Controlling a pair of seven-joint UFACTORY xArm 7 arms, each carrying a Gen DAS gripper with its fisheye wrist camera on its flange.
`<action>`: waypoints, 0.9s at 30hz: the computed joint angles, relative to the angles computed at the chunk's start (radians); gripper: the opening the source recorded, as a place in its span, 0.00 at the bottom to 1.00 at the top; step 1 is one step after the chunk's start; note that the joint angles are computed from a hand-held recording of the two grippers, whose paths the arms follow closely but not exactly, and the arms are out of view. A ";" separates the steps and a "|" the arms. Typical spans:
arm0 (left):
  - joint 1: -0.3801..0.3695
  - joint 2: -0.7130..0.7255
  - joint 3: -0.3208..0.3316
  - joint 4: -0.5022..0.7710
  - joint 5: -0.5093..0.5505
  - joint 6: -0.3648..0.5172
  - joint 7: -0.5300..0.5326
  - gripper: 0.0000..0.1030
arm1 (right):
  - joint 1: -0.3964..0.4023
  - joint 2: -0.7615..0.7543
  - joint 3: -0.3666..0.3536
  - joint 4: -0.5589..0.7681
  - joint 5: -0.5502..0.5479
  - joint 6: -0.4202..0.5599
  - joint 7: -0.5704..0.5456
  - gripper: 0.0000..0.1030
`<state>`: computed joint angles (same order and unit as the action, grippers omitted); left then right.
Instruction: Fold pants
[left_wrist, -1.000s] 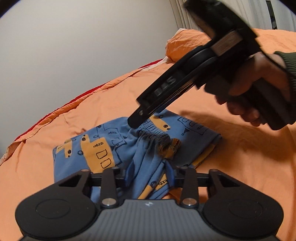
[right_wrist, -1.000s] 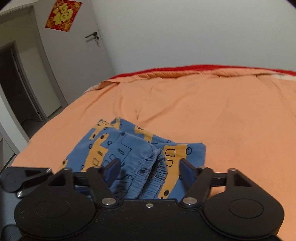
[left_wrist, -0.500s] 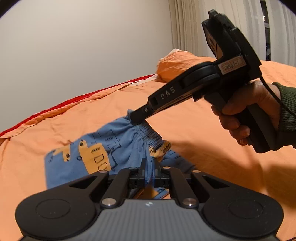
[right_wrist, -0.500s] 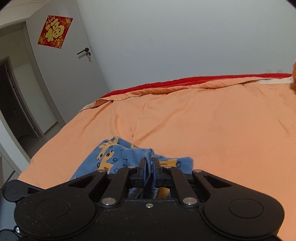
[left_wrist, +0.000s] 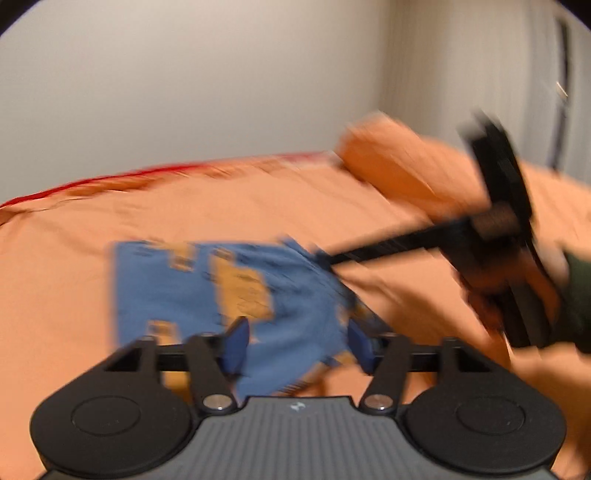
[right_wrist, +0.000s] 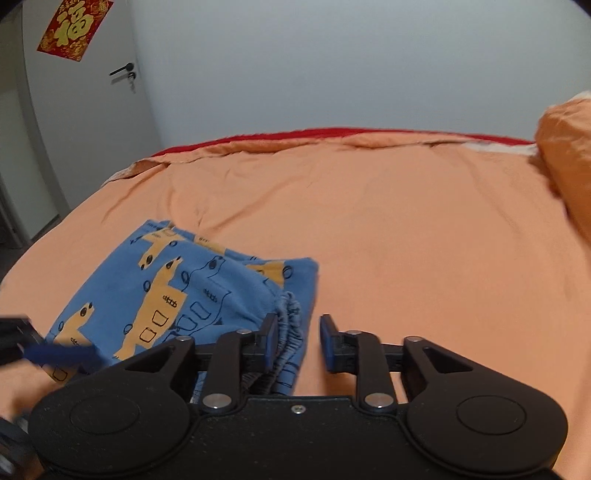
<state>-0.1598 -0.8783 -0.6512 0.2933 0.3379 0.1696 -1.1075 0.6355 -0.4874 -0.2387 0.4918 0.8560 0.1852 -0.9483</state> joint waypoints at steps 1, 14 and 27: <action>0.006 -0.045 -0.012 -0.003 -0.017 0.054 -0.036 0.67 | -0.012 -0.032 0.029 -0.027 0.001 -0.035 0.019 0.38; -0.072 -0.116 -0.021 -0.071 -0.031 0.423 -0.363 0.99 | -0.073 -0.111 0.275 -0.295 -0.115 -0.410 0.271 0.99; -0.177 -0.128 0.077 -0.055 0.054 0.507 -0.397 1.00 | 0.036 -0.198 0.078 -0.339 -0.323 -0.443 0.364 0.99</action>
<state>-0.3366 -1.0063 -0.5745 0.2384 0.3920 0.6767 -1.5048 0.6713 -0.6849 -0.1609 0.1527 0.5331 -0.2576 -0.5847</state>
